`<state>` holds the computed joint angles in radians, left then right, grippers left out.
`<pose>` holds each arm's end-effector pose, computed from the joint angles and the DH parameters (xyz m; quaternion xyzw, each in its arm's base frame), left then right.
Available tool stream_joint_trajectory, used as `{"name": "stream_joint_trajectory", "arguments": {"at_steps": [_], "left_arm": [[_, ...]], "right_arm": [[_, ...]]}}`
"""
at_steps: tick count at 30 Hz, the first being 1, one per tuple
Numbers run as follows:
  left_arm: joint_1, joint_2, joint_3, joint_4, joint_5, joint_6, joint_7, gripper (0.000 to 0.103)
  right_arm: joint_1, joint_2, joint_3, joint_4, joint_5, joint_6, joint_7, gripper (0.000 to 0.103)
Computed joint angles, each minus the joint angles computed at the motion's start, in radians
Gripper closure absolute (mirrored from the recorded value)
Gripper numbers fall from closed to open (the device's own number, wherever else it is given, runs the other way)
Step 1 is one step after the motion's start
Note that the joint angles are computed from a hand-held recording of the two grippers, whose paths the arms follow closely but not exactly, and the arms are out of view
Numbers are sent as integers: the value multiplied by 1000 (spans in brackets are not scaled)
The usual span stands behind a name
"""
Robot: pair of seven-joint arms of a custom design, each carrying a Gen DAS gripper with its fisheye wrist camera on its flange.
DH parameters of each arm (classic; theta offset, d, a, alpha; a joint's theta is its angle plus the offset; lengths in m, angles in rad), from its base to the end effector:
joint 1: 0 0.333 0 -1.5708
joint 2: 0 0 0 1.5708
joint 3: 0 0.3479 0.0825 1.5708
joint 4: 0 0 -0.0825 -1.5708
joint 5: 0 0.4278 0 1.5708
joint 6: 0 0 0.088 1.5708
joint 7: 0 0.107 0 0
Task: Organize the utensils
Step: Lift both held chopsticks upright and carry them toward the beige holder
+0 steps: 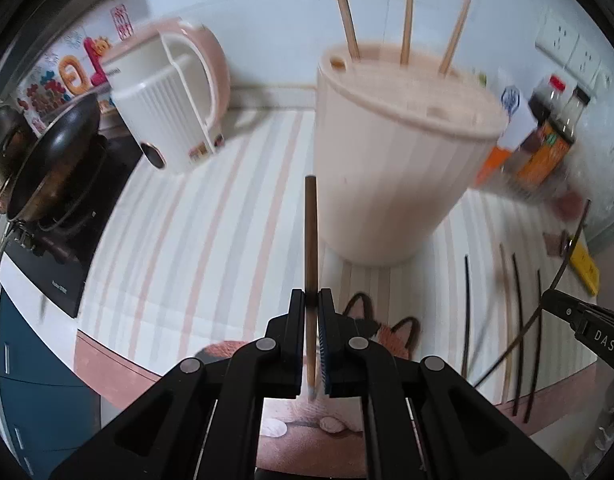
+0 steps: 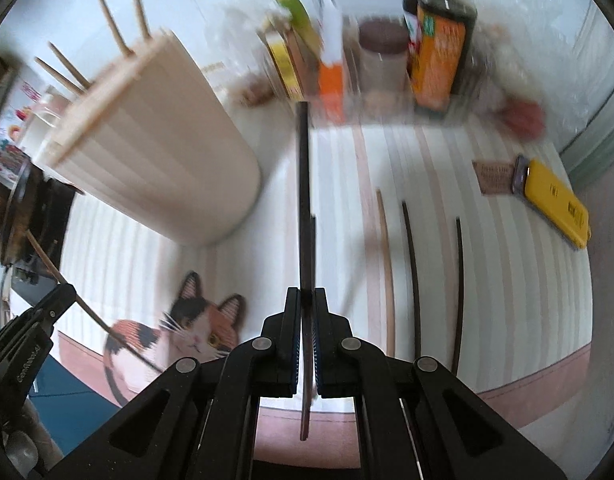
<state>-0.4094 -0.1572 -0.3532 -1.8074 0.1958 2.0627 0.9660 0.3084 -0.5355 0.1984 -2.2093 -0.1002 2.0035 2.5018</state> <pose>0.4204 -0.4095 0.6706 -0.6073 0.7599 -0.1848 0.1399 0.3862 0.2285 0.6351 -0.5397 0.8209 -0.1102 0.1504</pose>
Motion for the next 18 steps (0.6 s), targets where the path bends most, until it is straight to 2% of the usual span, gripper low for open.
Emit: {"name": "stream_joint_trajectory", "arguments": {"at_steps": [13, 15, 18], "left_arm": [[21, -23, -19, 60, 141, 69, -37, 99], [23, -19, -18, 76, 147, 77, -36, 99], [27, -10, -18, 102, 164, 88, -39, 99]], "right_arm": [[-15, 28, 22, 130, -83, 66, -24, 99], [-19, 34, 27, 157, -96, 68, -28, 103], [-23, 42, 30, 190, -111, 69, -35, 103]]}}
